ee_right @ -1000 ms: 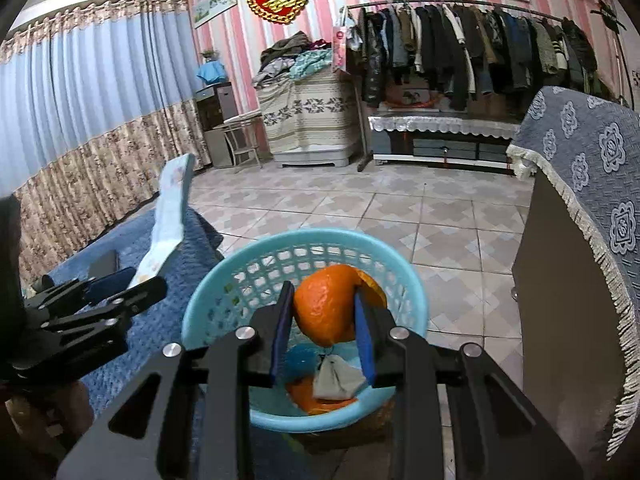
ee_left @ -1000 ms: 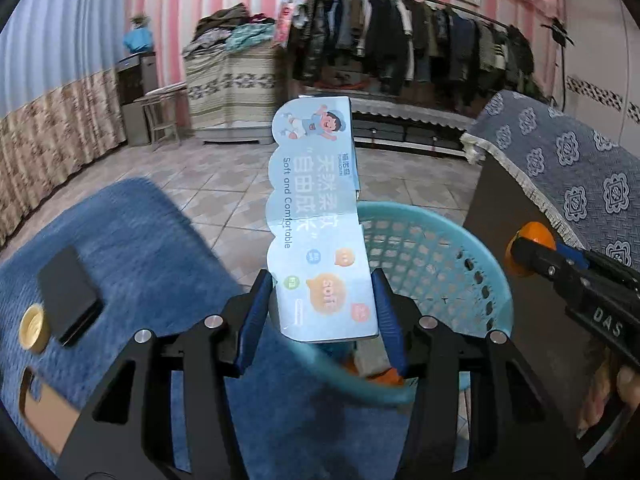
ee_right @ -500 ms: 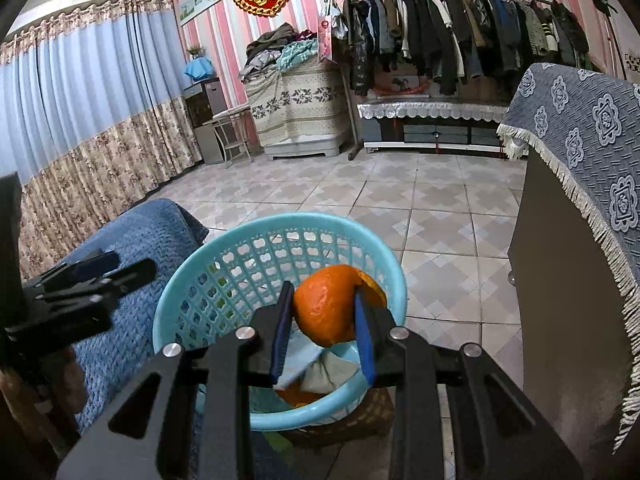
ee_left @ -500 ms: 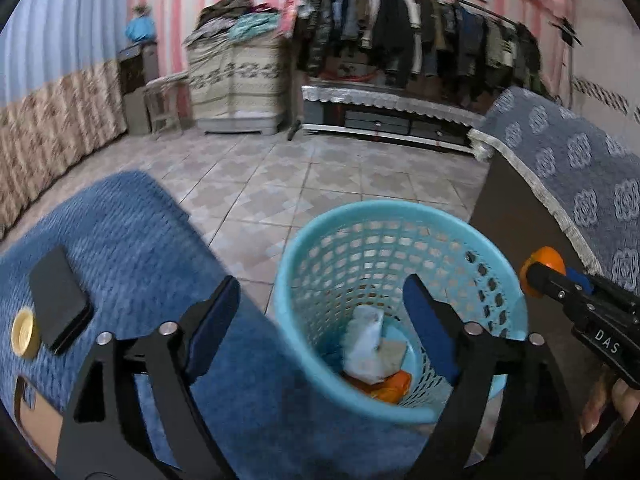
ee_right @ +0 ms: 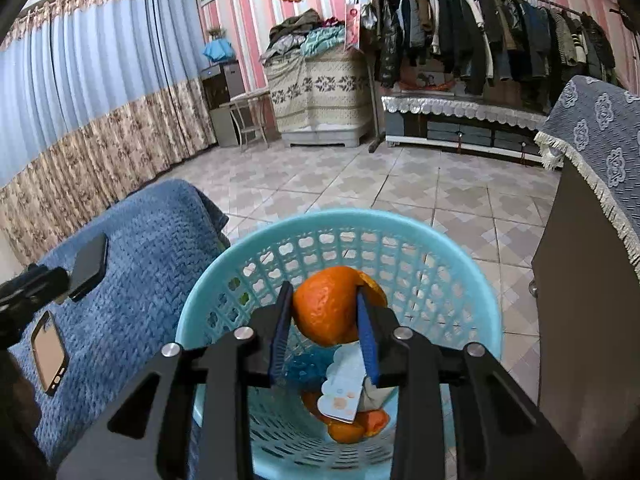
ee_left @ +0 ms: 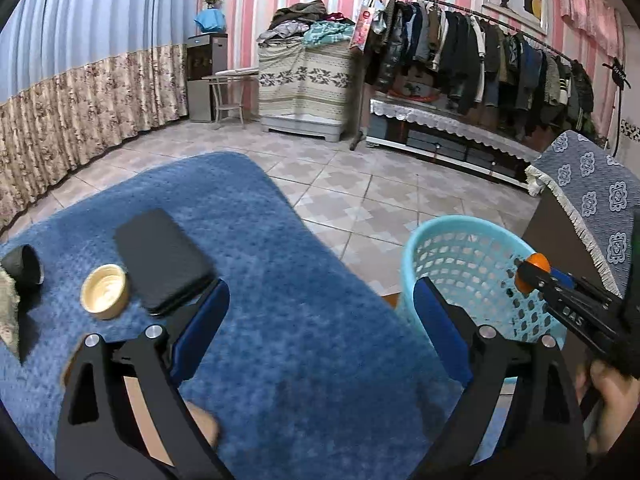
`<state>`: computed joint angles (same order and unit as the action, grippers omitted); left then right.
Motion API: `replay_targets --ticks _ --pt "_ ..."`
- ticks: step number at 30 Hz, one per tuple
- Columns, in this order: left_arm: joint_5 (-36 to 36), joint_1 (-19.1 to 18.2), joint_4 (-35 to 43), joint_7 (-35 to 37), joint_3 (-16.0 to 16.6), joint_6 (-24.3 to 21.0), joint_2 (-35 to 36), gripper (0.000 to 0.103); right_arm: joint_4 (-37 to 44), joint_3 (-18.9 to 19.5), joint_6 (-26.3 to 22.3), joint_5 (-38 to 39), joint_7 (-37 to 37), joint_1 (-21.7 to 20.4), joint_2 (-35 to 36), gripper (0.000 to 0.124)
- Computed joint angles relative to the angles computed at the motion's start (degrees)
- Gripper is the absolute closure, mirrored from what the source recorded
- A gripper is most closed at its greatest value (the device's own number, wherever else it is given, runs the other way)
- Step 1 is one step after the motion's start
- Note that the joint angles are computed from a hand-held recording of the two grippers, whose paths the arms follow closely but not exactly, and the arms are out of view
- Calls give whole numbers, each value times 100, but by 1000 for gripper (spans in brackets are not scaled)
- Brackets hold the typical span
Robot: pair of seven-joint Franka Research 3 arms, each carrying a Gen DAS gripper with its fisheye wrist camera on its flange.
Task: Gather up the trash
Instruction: 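Open the left gripper over the basket while the right gripper drops the orange in, then move both tools back over the rug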
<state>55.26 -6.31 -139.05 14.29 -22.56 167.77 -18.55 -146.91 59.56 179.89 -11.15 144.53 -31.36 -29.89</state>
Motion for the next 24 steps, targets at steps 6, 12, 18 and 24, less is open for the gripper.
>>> replay_targets --ticks 6,12,18,24 --pt "-471 -43 -396 271 201 35 -469 12 144 -36 -454 -189 178 97 -120 52" --pt "-825 90 -819 527 158 -30 -1079 12 181 -340 -735 -424 564 388 -355 36" --pt "-1357 54 -1288 908 333 -74 -1761 12 415 -467 -970 -743 814 665 -440 33" --pt "-1860 23 -1792 1441 511 -411 -2586 12 754 -329 -1068 -1045 1041 807 -326 32"
